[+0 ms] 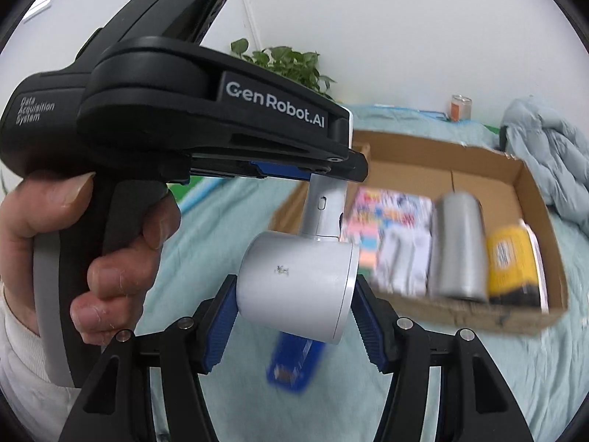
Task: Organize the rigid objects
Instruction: 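Lower the hair dryer into the tray compartment and open the left tool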
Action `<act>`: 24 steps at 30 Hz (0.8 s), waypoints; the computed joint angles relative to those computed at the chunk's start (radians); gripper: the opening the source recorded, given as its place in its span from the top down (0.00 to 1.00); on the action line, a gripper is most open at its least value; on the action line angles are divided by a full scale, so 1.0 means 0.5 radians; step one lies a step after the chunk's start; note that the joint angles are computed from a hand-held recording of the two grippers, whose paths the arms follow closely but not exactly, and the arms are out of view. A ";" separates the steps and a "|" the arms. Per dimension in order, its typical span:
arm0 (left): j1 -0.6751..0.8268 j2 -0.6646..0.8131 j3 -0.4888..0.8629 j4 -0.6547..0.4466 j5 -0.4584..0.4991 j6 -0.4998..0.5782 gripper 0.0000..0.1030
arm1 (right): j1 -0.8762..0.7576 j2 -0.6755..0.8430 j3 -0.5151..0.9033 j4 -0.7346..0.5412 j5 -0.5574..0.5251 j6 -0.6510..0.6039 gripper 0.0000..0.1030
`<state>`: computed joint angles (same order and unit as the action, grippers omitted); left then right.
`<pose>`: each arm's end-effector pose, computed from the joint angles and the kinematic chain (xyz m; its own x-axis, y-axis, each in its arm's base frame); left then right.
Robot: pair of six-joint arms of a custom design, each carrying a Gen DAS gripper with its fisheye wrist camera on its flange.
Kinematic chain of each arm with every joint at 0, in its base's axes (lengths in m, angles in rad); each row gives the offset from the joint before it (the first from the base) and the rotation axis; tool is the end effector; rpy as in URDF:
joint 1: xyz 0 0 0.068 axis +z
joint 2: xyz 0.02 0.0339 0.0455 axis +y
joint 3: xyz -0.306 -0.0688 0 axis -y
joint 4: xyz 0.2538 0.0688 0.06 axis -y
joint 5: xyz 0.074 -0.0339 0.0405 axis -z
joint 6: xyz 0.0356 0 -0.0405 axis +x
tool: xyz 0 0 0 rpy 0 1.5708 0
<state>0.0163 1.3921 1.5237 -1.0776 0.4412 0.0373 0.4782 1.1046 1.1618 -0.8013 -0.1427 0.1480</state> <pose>0.2717 -0.0108 0.4213 -0.8016 0.0207 -0.5974 0.2651 0.9081 -0.3243 0.1866 0.1024 0.3873 -0.6756 -0.1858 -0.7134 -0.4537 0.8675 0.2038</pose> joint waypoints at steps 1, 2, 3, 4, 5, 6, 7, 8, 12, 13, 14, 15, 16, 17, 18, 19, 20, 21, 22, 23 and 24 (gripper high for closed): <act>0.043 0.089 0.100 -0.038 0.024 0.058 0.68 | -0.009 0.093 0.078 0.017 -0.017 0.009 0.44; 0.071 0.154 0.171 -0.068 0.039 0.090 0.68 | -0.006 0.192 0.161 0.026 -0.016 0.015 0.44; 0.104 0.236 0.248 -0.097 0.052 0.125 0.68 | 0.010 0.336 0.250 0.070 -0.005 0.033 0.44; 0.123 0.296 0.304 -0.115 0.055 0.146 0.68 | 0.009 0.443 0.338 0.076 -0.013 0.040 0.44; 0.145 0.367 0.355 -0.127 0.056 0.173 0.68 | 0.032 0.528 0.408 0.075 -0.006 0.061 0.44; 0.171 0.435 0.403 -0.144 0.060 0.203 0.68 | 0.013 0.642 0.498 0.074 -0.048 0.056 0.44; 0.194 0.500 0.439 -0.158 0.069 0.237 0.68 | -0.012 0.779 0.607 0.059 -0.095 0.038 0.43; 0.204 0.534 0.447 -0.160 0.073 0.257 0.68 | -0.014 0.904 0.716 0.040 -0.111 0.033 0.43; 0.278 0.757 0.532 -0.169 0.148 0.311 0.68 | -0.007 1.246 1.019 -0.074 -0.127 0.028 0.43; 0.290 0.804 0.537 -0.158 0.175 0.312 0.68 | 0.001 1.326 1.095 -0.103 -0.120 0.047 0.43; 0.296 0.843 0.548 -0.157 0.193 0.313 0.68 | 0.010 1.378 1.141 -0.121 -0.112 0.076 0.43; 0.306 0.887 0.555 -0.158 0.214 0.318 0.69 | 0.024 1.356 1.087 -0.116 -0.101 0.104 0.43; 0.312 0.921 0.561 -0.163 0.224 0.315 0.69 | 0.028 1.409 1.130 -0.140 -0.091 0.120 0.43; 0.318 0.958 0.561 -0.166 0.228 0.322 0.68 | 0.023 1.425 1.123 -0.142 -0.101 0.122 0.43; 0.321 0.992 0.563 -0.175 0.229 0.336 0.68 | 0.016 1.481 1.163 -0.157 -0.123 0.138 0.43; 0.324 1.019 0.570 -0.190 0.230 0.346 0.68 | 0.011 1.536 1.213 -0.185 -0.140 0.146 0.43; 0.324 1.043 0.570 -0.202 0.229 0.355 0.68 | 0.014 1.581 1.256 -0.222 -0.149 0.161 0.43; 0.325 1.063 0.566 -0.209 0.228 0.367 0.68 | 0.010 1.616 1.284 -0.236 -0.160 0.174 0.43; 0.324 1.071 0.562 -0.212 0.227 0.377 0.68 | 0.014 1.647 1.309 -0.248 -0.169 0.200 0.43; 0.322 1.080 0.559 -0.219 0.220 0.390 0.68 | 0.021 1.660 1.319 -0.258 -0.167 0.213 0.42; 0.319 1.093 0.568 -0.246 0.209 0.403 0.68 | 0.025 1.673 1.328 -0.256 -0.166 0.219 0.42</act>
